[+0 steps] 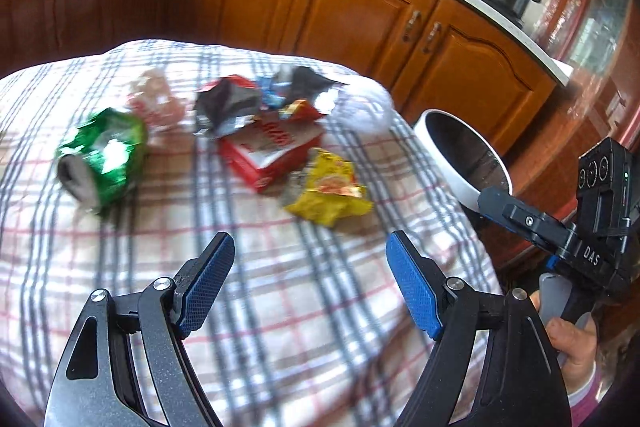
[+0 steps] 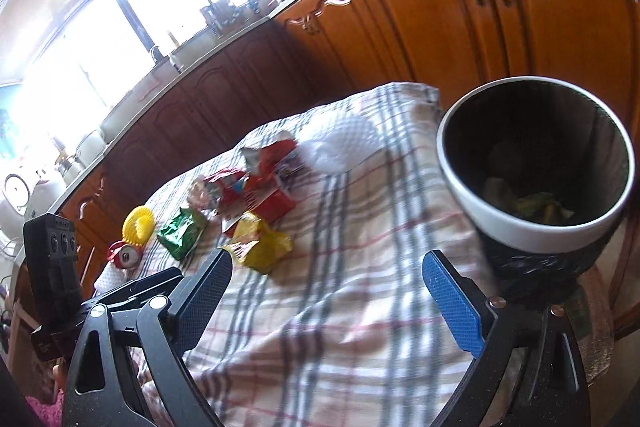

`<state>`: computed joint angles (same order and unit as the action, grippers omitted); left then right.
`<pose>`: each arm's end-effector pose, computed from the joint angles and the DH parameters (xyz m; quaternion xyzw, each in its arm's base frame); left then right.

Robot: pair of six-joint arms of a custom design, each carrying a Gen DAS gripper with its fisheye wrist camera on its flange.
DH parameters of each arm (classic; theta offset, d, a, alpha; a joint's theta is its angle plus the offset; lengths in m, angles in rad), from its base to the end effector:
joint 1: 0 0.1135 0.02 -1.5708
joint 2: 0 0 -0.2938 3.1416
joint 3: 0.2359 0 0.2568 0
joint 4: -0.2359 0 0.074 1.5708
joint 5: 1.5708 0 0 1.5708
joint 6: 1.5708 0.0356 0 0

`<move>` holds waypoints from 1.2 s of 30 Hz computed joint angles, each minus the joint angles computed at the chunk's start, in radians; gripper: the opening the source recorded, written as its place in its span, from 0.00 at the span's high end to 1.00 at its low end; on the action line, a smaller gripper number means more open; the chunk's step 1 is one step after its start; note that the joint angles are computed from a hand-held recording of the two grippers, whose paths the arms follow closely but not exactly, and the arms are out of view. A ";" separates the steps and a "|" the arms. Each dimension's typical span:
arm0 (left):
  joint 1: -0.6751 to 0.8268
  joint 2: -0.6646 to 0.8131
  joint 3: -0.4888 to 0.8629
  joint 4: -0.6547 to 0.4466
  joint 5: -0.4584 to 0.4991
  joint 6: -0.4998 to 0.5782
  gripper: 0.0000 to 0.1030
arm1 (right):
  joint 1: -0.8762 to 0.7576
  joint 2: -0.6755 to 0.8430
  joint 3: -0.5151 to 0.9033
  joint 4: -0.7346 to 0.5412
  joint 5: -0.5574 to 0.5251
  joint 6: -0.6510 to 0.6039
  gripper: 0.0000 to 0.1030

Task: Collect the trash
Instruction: 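Grasp the crushed green can with the left tool while the right tool grasps the yellow chip bag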

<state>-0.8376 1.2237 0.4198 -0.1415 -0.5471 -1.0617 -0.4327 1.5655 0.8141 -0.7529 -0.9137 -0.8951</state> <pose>0.1460 -0.1345 0.1670 -0.1850 0.9011 -0.0913 0.3814 0.2372 -0.0785 0.1852 -0.2198 0.8697 0.3288 0.2952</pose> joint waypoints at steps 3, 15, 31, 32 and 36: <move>0.002 -0.069 -0.038 -0.048 -0.019 -0.031 0.22 | 0.047 -0.036 -0.041 0.024 0.008 0.022 0.06; 0.099 -0.314 -0.133 -0.227 -0.028 -0.067 0.22 | 0.232 -0.112 -0.146 0.157 0.045 0.159 0.06; 0.925 -0.346 -0.204 -0.002 0.499 0.506 0.16 | 0.451 -0.080 -0.175 0.345 0.143 0.342 0.06; 0.956 -0.300 -0.204 0.036 0.533 0.521 0.16 | 0.464 -0.074 -0.175 0.355 0.148 0.351 0.06; 1.026 -0.141 -0.209 0.169 0.630 0.565 0.16 | 0.507 -0.042 -0.181 0.409 0.184 0.384 0.06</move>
